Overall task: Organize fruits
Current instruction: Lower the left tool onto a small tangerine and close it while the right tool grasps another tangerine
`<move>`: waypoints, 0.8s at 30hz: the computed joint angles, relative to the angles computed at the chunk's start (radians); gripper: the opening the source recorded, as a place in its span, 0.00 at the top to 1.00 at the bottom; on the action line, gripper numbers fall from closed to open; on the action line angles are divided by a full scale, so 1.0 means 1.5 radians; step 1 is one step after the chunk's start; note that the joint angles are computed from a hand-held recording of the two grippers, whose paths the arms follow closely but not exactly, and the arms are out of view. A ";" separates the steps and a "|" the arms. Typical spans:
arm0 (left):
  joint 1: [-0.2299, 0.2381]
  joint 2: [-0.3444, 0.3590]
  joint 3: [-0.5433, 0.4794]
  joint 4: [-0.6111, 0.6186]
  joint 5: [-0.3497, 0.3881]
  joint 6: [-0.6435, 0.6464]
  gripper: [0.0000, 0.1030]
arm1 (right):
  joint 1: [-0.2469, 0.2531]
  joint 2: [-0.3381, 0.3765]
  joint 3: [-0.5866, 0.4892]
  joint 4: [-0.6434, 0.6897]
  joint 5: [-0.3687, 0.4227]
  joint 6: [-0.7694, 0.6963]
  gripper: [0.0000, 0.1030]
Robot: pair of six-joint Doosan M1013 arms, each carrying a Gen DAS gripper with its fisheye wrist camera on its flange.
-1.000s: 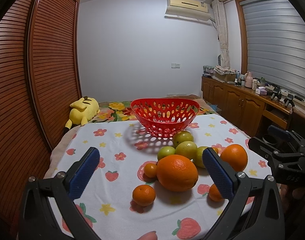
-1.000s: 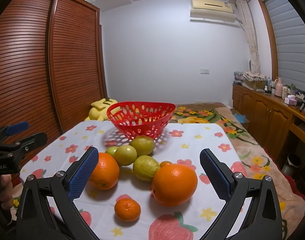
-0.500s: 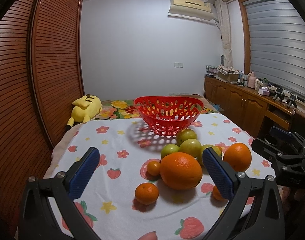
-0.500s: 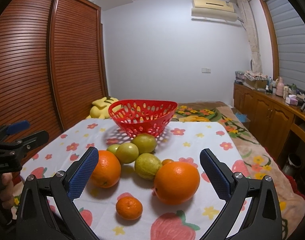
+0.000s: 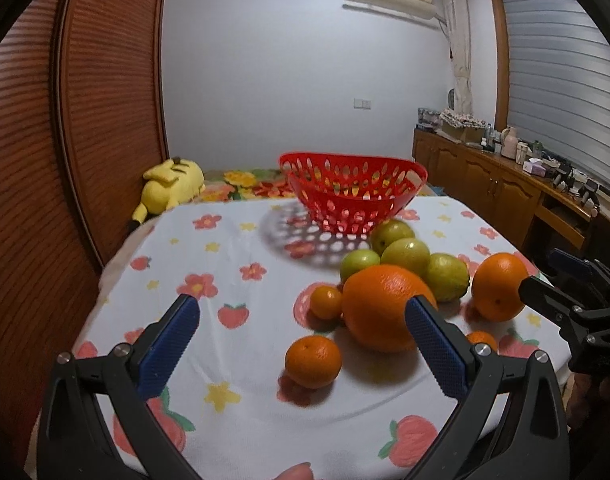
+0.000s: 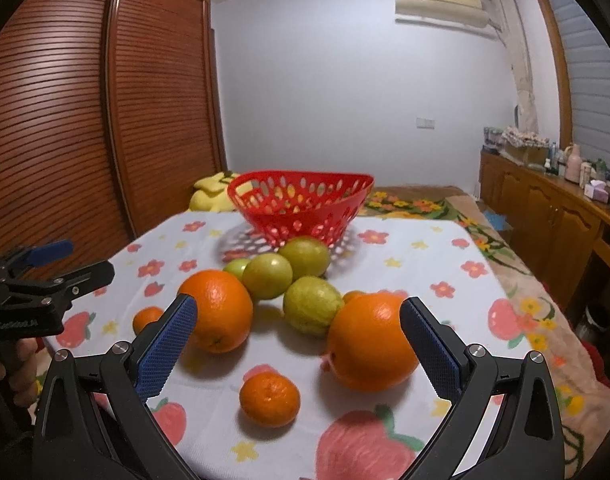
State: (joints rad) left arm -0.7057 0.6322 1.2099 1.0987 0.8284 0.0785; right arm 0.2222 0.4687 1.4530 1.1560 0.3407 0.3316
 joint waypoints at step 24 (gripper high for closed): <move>0.032 0.009 0.010 -0.170 -0.090 0.124 0.17 | -0.005 0.032 -0.025 -0.134 0.115 0.098 0.18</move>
